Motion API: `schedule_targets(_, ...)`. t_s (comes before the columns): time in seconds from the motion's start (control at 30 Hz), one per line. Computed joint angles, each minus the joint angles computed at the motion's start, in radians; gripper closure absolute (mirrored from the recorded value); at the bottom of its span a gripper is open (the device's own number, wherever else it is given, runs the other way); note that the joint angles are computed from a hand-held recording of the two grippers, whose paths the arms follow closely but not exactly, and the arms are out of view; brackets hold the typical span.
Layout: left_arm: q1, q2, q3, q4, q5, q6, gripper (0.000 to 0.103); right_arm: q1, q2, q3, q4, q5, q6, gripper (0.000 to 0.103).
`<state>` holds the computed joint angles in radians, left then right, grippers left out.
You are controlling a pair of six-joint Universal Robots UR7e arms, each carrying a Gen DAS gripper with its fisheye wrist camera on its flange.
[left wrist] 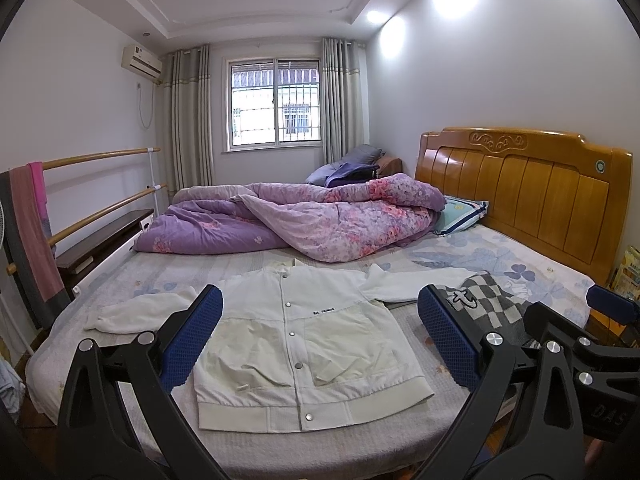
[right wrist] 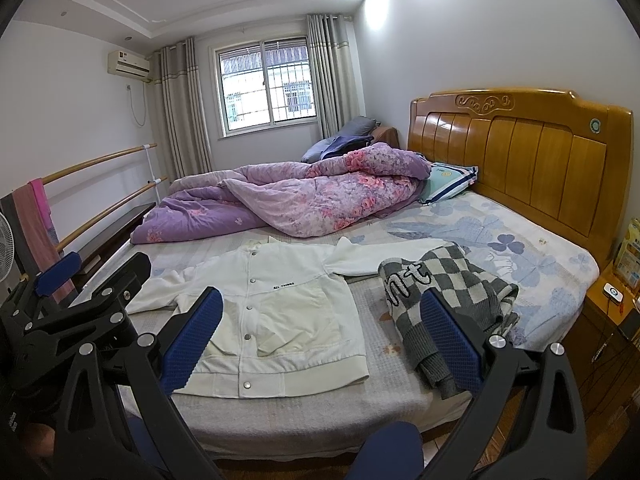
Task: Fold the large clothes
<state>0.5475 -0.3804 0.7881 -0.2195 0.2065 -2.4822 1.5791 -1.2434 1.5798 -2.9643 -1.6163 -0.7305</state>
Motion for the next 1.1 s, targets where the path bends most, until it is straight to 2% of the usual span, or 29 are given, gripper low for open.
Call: schedule_targets(1.1,0.001,-0.004,0.013,-0.021,0.001,0.01,0.005,-0.001,0.0,-0.005,0.004,0.001,0.003,0.008)
